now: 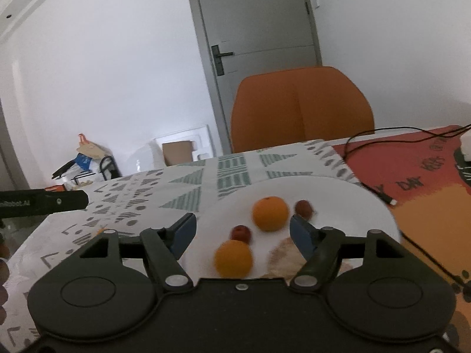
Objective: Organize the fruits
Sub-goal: 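Move both open grippers back to the last fruits on the cloth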
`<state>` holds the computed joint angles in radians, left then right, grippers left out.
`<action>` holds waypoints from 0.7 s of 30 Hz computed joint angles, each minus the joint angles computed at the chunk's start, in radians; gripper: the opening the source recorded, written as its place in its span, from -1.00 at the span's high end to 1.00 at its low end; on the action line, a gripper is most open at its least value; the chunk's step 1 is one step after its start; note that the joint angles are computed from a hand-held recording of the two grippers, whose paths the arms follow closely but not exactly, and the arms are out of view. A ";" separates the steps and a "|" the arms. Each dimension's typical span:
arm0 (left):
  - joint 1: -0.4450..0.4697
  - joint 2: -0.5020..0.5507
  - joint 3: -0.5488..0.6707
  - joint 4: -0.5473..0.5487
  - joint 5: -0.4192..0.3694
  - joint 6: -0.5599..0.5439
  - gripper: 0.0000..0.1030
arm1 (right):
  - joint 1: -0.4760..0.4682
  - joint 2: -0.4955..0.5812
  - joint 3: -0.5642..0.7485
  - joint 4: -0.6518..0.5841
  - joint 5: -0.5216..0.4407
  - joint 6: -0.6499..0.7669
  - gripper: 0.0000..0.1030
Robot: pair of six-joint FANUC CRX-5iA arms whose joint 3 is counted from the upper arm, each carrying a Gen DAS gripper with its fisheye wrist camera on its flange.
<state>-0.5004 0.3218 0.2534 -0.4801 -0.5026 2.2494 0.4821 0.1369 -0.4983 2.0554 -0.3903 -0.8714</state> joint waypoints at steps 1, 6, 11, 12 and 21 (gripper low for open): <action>0.005 -0.005 -0.007 -0.002 0.001 0.006 -0.63 | 0.006 0.004 0.006 -0.003 0.004 0.005 -0.36; 0.035 -0.024 -0.044 0.012 0.021 0.015 -0.63 | 0.040 0.030 0.042 -0.043 0.007 0.064 -0.37; 0.064 -0.033 -0.074 0.042 0.047 0.012 -0.63 | 0.077 0.061 0.080 -0.108 0.002 0.144 -0.42; 0.071 -0.036 -0.083 0.054 0.056 0.004 -0.63 | 0.085 0.068 0.088 -0.122 -0.001 0.160 -0.42; 0.127 -0.044 -0.135 0.121 0.101 -0.007 -0.63 | 0.146 0.127 0.161 -0.248 -0.004 0.313 -0.60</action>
<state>-0.3736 0.2774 0.1186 -0.3596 -0.4017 2.2422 0.6277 0.2637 -0.3378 1.8074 -0.3941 -0.5586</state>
